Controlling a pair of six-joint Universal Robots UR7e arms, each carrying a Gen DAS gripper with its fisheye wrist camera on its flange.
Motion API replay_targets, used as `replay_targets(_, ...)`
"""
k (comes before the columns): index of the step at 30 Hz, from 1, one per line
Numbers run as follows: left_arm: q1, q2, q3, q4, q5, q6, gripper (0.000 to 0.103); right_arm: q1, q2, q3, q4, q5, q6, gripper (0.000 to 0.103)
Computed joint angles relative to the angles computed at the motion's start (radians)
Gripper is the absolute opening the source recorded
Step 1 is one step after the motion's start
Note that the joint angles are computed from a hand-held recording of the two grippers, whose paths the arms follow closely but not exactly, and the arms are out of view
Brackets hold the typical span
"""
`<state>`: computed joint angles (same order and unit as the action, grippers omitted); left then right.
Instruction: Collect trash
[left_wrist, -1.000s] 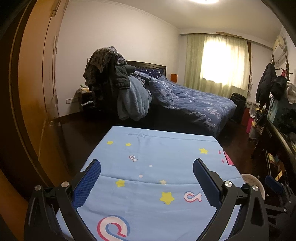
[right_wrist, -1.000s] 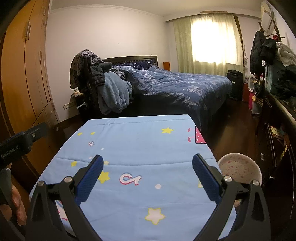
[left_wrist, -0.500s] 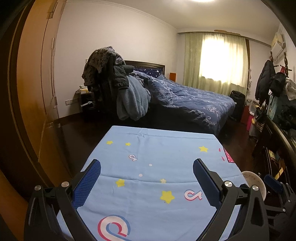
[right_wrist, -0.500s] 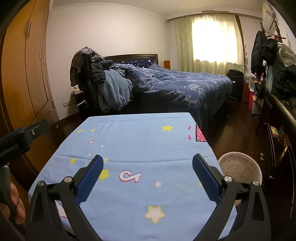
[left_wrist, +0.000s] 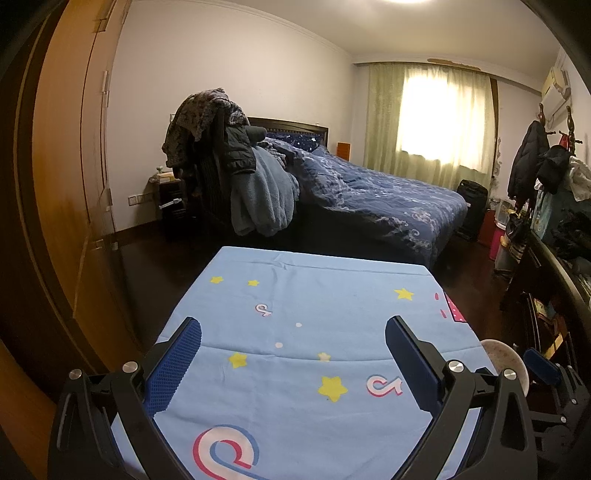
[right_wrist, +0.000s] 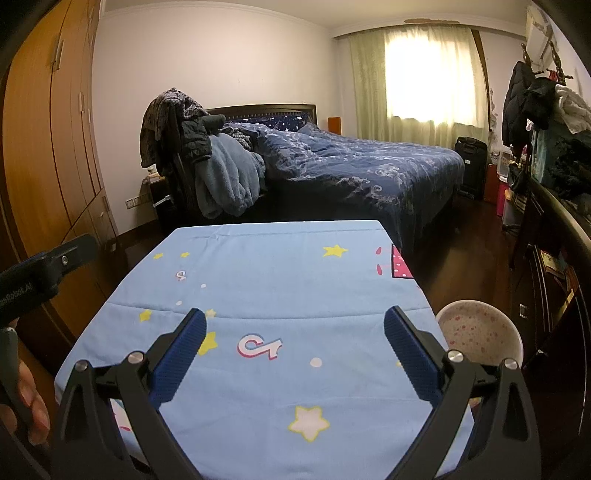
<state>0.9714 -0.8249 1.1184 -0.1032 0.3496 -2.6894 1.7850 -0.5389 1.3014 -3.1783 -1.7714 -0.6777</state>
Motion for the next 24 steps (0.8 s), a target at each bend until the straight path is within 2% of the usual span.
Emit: replay_targets(24, -0.002, -0.012, 0.017, -0.016, 0.006, 0.019, 0.099, -0.008, 0.001, 0.006, 0.006, 0.003, -0.013, 0.097)
